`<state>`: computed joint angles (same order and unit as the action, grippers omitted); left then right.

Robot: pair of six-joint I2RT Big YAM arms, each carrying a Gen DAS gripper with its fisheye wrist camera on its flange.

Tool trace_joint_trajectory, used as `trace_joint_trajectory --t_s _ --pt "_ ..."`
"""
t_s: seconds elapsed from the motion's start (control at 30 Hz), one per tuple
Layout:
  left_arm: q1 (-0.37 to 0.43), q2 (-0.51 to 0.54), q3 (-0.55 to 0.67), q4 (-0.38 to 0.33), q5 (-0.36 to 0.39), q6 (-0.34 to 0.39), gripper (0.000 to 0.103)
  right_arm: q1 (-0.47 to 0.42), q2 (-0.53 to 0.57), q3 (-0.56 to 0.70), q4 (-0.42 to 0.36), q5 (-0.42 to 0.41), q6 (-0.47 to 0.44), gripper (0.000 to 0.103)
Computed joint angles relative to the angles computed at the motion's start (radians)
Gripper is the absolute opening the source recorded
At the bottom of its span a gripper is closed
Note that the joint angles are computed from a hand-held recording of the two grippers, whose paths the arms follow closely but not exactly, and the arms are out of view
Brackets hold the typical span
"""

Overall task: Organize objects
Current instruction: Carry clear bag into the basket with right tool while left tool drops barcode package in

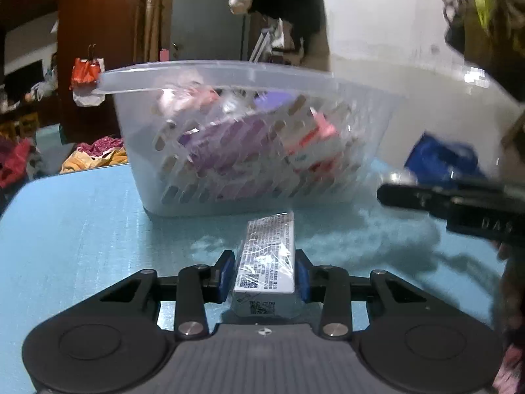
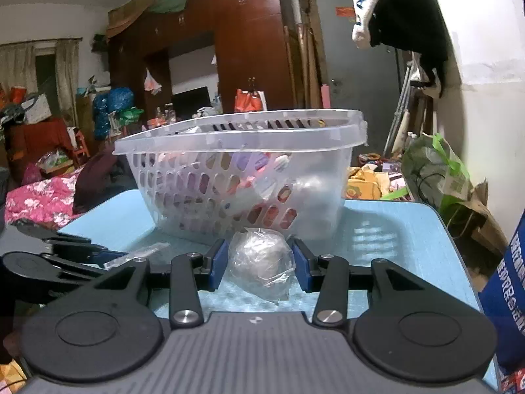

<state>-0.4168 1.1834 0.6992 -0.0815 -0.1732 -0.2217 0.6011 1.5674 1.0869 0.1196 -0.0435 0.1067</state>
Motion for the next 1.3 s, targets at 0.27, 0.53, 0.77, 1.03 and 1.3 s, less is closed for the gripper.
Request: trace_joint_trajectory --t_s 0.27,0.53,0.77,1.03,1.3 --pt "-0.001 -0.094 -0.083 0.161 0.04 -0.006 0.042 0.005 -0.042 -0.076 0.143 -0.012 -0.013 0.045" --pt "0.037 -0.065 0.212 0.05 0.0 0.092 0.042 0.019 -0.099 0.112 0.075 0.03 -0.104 0.045" --pt "0.102 0.151 0.438 -0.107 0.031 0.098 0.074 -0.004 0.114 0.418 -0.131 0.06 -0.171 0.1" --pt "0.119 0.069 0.335 -0.034 0.065 0.121 0.103 -0.025 0.071 0.342 -0.093 0.012 -0.12 0.103" --pt "0.078 0.03 0.291 -0.043 -0.008 0.142 0.103 -0.014 0.047 0.334 -0.167 0.073 -0.089 0.103"
